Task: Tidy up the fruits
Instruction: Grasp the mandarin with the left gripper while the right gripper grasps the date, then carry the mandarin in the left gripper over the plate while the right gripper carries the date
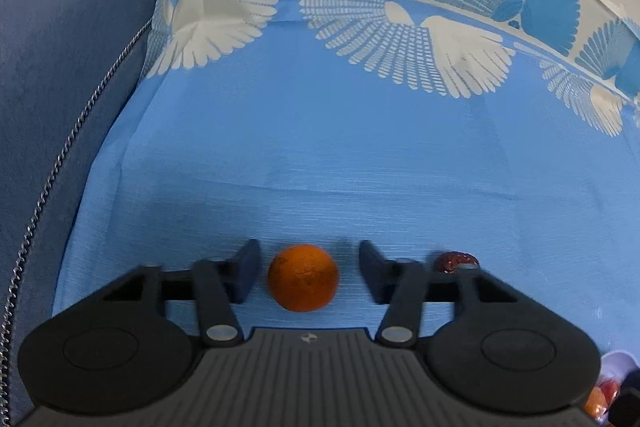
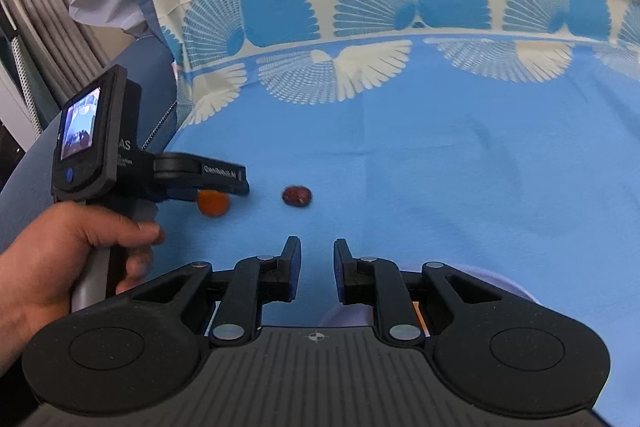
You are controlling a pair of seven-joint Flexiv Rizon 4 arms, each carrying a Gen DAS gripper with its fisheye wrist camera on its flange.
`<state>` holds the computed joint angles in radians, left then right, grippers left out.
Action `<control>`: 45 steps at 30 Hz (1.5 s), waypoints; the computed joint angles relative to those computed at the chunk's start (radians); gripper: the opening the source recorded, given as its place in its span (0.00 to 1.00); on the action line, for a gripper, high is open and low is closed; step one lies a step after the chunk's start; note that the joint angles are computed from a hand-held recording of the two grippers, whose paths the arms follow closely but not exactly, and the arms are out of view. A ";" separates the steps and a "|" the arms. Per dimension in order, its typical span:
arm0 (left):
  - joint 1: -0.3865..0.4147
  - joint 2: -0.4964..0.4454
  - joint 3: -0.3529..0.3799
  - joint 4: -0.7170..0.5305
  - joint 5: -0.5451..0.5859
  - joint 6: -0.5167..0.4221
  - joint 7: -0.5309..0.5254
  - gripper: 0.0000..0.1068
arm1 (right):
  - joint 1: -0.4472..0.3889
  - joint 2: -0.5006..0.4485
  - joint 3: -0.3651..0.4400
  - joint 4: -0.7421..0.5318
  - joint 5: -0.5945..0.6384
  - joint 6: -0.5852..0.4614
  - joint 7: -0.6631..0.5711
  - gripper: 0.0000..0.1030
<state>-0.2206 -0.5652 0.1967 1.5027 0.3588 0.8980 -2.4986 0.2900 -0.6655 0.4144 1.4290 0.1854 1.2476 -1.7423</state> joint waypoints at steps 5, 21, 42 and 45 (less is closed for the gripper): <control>0.004 0.031 0.015 0.049 -0.018 0.038 -0.080 0.37 | 0.054 -0.072 -0.022 -0.095 -0.046 -0.025 0.016 0.18; 0.008 0.032 0.014 0.041 0.023 0.002 -0.119 0.37 | 0.235 -0.330 -0.154 -0.444 -0.194 -0.166 0.078 0.46; -0.091 0.179 0.011 0.125 0.256 0.067 -0.236 0.37 | 0.060 -0.077 -0.026 -0.129 -0.087 0.054 0.027 0.21; -0.096 0.223 -0.020 0.176 0.273 0.114 -0.253 0.37 | -0.001 0.007 0.020 -0.015 -0.054 0.114 -0.015 0.21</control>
